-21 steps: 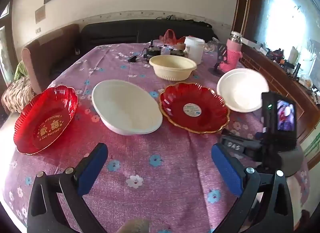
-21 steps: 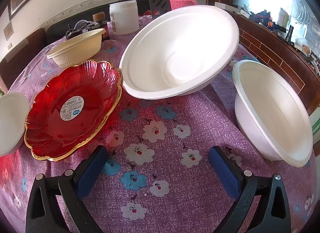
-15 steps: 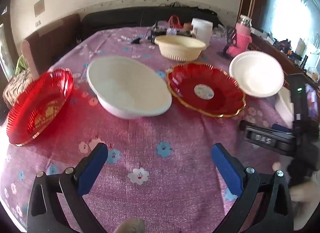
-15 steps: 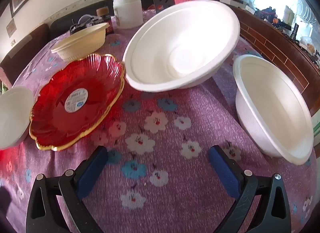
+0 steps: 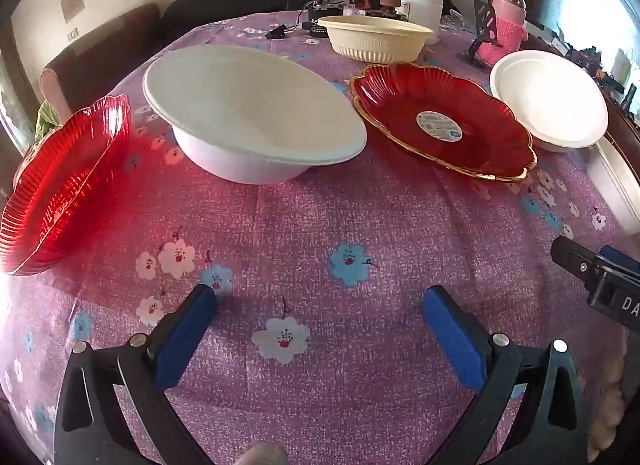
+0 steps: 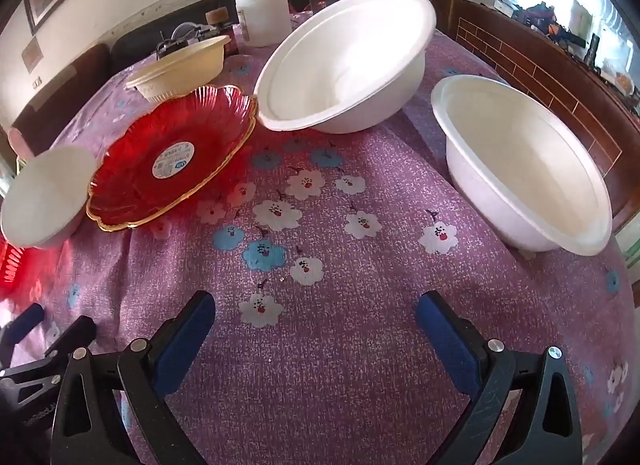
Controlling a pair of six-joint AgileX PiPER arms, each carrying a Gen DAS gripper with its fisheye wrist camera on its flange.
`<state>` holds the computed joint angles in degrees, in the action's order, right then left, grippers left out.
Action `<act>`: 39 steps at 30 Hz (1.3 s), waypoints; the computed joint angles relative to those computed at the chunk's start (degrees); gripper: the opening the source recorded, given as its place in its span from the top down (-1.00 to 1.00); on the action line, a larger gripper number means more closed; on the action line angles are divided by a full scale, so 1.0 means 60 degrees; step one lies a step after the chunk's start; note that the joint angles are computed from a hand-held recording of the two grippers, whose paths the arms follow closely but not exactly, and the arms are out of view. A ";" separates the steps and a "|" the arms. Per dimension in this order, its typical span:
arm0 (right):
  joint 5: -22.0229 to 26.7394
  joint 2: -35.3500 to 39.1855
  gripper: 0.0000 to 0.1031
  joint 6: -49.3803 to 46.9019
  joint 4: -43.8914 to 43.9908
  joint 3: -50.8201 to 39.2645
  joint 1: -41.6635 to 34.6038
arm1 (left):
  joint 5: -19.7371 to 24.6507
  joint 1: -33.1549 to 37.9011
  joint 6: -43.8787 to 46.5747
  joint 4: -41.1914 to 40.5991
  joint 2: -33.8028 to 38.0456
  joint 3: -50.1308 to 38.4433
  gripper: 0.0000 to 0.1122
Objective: Organize plates and bowls
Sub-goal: 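Move both grippers toward the red gold-rimmed plate with the sticker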
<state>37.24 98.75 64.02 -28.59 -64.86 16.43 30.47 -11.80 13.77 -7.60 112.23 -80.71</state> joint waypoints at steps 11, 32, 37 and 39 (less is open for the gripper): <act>0.0012 -0.0516 -0.98 0.0541 -0.0140 0.0368 0.0127 | 0.0255 0.0046 -0.0179 0.0130 0.0072 -0.0317 -0.84; -0.0806 -0.0994 -0.98 0.1050 -0.0108 0.1006 -0.0093 | 0.1021 0.1903 0.4460 -0.4627 -0.1251 -0.0170 -0.82; -0.0695 -0.1016 -0.98 0.1387 -0.0332 0.0964 -0.0021 | 0.2420 0.1556 0.1185 -0.1556 0.0944 -0.3647 -0.81; -0.0815 -0.1137 -0.98 0.1606 -0.0505 0.1109 -0.0038 | 0.2717 0.1499 0.0352 -0.0778 0.1783 -0.4750 -0.70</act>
<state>32.35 91.93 73.65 -31.61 -58.20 16.20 46.77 -2.80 15.88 -12.27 122.93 -109.21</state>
